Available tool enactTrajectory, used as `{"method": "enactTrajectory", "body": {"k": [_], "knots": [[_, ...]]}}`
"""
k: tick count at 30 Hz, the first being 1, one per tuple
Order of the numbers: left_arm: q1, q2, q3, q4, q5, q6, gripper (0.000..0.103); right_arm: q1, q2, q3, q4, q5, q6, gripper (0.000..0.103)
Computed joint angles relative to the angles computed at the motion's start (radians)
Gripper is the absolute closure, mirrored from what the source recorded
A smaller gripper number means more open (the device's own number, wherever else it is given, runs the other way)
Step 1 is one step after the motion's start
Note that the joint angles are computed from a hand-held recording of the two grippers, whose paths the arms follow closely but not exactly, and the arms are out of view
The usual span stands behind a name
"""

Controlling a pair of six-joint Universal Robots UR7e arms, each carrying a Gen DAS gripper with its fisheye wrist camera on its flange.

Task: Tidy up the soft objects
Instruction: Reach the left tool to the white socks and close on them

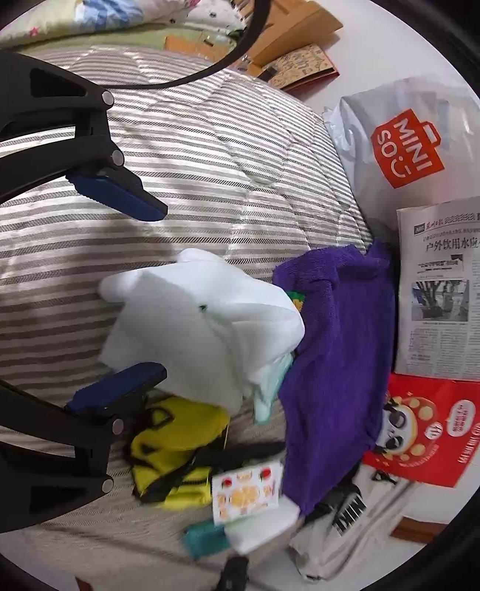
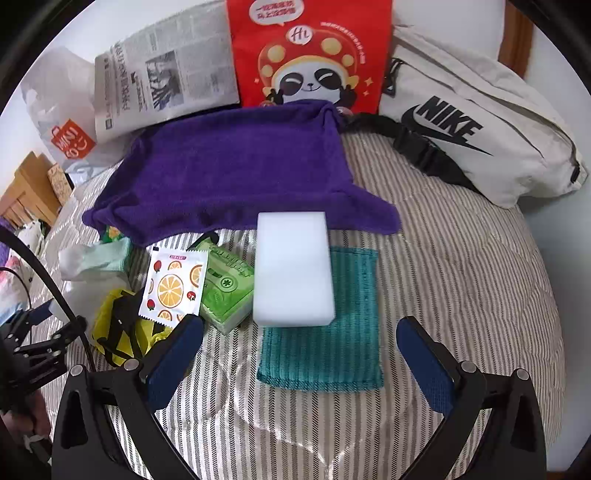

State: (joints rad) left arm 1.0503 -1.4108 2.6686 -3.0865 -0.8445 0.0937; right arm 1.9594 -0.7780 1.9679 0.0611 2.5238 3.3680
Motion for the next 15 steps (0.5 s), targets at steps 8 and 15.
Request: {"method": "enactTrajectory", "body": {"k": [8,15], "knots": [[0.038,-0.034,-0.071,-0.002,-0.110,0.037,0.025,-0.001,0.046,-0.037,0.027,-0.007,-0.007,0.000],[0.078,0.119,-0.200,0.054,-0.145,-0.061,0.025,-0.009,0.044,-0.039,0.026,-0.006,-0.017,0.000]]}}
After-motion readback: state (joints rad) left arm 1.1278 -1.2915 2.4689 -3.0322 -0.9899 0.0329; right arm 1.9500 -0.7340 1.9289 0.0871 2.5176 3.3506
